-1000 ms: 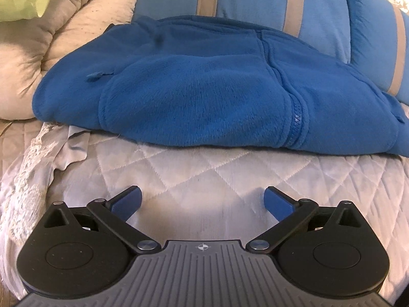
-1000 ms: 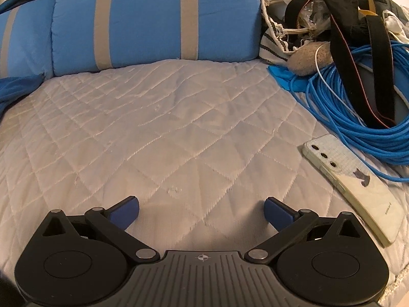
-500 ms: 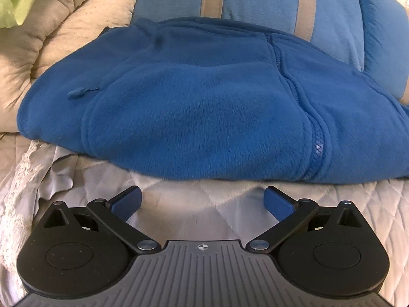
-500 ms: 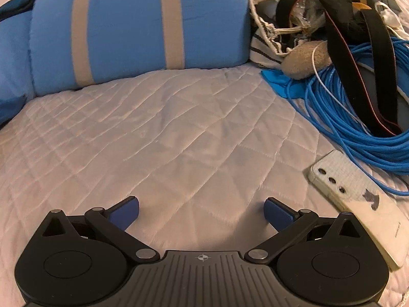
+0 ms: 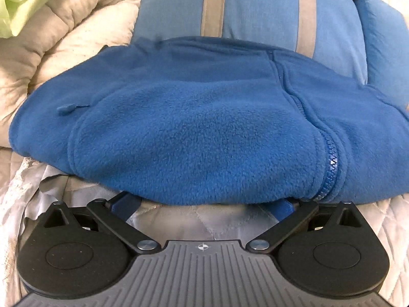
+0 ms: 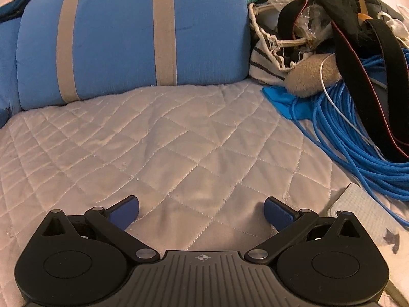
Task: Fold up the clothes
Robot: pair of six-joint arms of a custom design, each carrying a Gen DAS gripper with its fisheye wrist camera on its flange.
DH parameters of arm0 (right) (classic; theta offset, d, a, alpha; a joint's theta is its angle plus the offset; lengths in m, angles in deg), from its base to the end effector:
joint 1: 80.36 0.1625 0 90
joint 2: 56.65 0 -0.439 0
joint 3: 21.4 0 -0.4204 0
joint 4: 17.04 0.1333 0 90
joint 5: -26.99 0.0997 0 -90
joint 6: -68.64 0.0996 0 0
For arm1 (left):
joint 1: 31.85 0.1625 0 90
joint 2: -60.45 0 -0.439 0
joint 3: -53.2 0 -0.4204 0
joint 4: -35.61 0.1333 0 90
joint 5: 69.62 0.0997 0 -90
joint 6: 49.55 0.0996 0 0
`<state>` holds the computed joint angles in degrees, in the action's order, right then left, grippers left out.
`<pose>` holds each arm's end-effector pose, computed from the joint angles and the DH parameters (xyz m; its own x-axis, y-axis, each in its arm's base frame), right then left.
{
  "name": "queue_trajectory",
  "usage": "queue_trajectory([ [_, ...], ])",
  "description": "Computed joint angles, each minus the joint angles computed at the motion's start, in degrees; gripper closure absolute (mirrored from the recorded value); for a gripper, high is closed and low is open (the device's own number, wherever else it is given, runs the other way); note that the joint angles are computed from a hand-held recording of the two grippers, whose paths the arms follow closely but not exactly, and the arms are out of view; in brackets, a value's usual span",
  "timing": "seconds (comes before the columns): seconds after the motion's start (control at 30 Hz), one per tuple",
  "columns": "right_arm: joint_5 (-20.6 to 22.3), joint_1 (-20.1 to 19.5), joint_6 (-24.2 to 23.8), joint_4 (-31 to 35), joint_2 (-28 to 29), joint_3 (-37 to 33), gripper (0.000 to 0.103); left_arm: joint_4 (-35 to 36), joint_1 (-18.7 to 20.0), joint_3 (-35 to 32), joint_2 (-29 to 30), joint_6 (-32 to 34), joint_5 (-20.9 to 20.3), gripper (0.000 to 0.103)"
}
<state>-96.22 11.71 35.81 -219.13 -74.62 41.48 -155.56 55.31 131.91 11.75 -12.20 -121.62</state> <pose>0.1087 -0.8274 0.0607 -0.7103 0.1884 0.6782 -0.4750 0.5828 -0.6593 0.1567 -0.7690 0.3511 -0.6389 -0.2359 -0.7322 0.5077 0.5858 -0.6317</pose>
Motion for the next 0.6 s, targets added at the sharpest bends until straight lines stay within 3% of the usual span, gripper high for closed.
queue_trajectory([
  [0.1, -0.1, 0.2, -2.4, -3.4, 1.1, -0.5, 0.0, -0.7, 0.0, 0.5, -0.1, 0.1, -0.2, 0.0],
  [0.6, -0.2, 0.3, -2.7, -4.7, 1.4, -0.5, 0.0, 0.5, 0.2, -0.2, -0.1, -1.1, -1.0, 0.0],
])
